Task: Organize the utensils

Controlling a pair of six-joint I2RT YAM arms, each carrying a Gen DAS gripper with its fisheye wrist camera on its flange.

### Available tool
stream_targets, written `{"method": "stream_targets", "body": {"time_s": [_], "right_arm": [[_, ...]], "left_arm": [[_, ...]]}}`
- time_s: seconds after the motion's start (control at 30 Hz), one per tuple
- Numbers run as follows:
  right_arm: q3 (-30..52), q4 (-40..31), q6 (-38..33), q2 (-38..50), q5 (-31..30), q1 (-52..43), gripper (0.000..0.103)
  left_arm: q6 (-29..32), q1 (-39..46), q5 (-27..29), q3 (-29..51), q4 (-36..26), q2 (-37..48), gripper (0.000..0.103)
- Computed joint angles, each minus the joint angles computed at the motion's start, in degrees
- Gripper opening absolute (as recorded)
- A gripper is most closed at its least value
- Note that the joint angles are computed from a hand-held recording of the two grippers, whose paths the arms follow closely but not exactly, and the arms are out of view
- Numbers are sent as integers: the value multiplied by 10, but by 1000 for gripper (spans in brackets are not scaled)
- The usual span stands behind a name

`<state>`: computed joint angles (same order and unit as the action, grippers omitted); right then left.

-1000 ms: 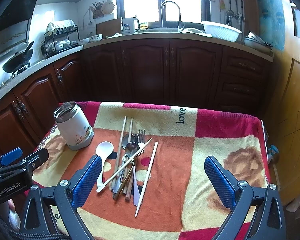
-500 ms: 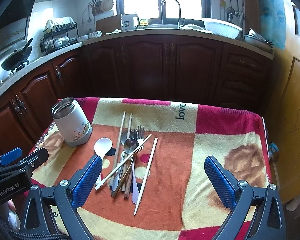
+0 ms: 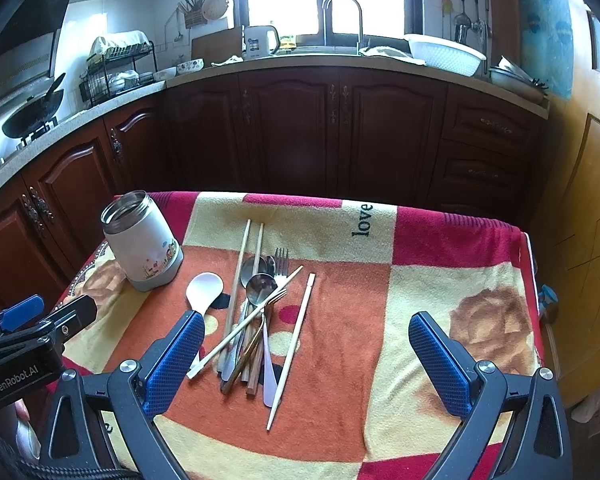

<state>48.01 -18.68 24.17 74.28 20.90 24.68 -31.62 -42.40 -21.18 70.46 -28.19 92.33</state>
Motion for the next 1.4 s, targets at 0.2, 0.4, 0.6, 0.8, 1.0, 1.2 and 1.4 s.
{"method": "stream_targets", "body": {"time_s": [0.2, 0.4, 0.6, 0.8, 1.0, 1.2, 1.4], "right_arm": [[-6, 5, -2, 1, -2, -4, 102], [-18, 28, -22, 8, -25, -18, 102], [-32, 74, -62, 42, -113, -69, 82], [-20, 120, -76, 116, -241, -139, 49], [38, 151, -66, 217, -322, -153, 42], [125, 143, -39, 326, -375, -163, 34], [189, 117, -21, 393, -387, -170, 19]], "left_arm": [[-1, 5, 7, -10, 11, 3, 98], [9, 22, 43, -15, 31, 15, 98], [32, 51, 106, -14, 58, 50, 80], [50, 81, 176, 6, 80, 98, 64], [55, 94, 189, 82, 52, 178, 64], [62, 95, 187, 146, 24, 242, 64], [59, 100, 188, 210, -3, 304, 64]]}}
